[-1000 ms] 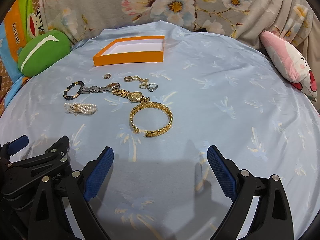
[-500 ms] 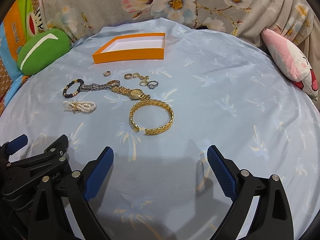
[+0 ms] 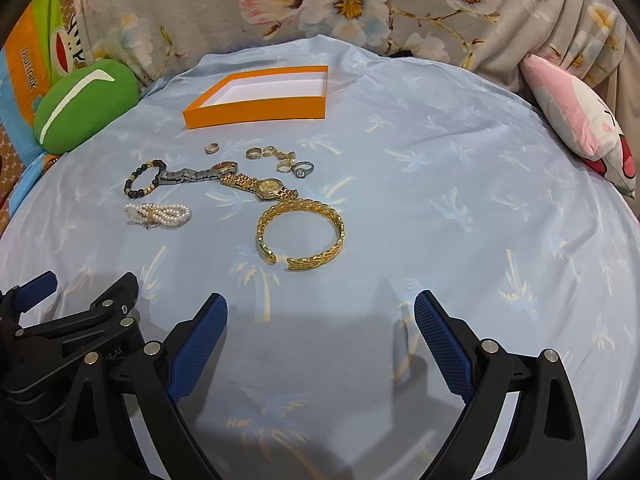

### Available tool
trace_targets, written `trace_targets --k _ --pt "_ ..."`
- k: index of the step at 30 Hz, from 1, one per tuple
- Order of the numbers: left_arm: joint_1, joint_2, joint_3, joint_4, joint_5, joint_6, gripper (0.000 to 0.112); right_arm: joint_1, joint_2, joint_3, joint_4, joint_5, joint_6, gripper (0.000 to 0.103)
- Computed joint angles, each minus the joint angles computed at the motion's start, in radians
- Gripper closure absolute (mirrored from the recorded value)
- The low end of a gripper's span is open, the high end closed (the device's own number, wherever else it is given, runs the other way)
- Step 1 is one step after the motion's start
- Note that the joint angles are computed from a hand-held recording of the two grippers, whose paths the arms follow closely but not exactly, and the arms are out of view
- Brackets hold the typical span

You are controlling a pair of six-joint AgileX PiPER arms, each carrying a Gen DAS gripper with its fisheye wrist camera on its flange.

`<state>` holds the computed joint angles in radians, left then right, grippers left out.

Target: Organize jewelry

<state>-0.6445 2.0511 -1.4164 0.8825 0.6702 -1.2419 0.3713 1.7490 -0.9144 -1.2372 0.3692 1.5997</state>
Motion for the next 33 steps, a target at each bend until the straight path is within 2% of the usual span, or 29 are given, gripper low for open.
trace_targets --k 12,22,33 --pt "0.001 0.0 -0.004 -0.004 0.003 0.004 0.015 -0.002 -0.007 0.007 -0.012 -0.001 0.009 0.01" --pt "0.006 0.001 -0.021 -0.041 0.019 0.048 0.015 -0.01 0.001 -0.015 0.073 -0.006 -0.079 0.01" --pt "0.006 0.002 -0.026 -0.047 0.018 0.058 0.015 -0.008 0.004 -0.016 0.067 0.001 -0.068 0.01"
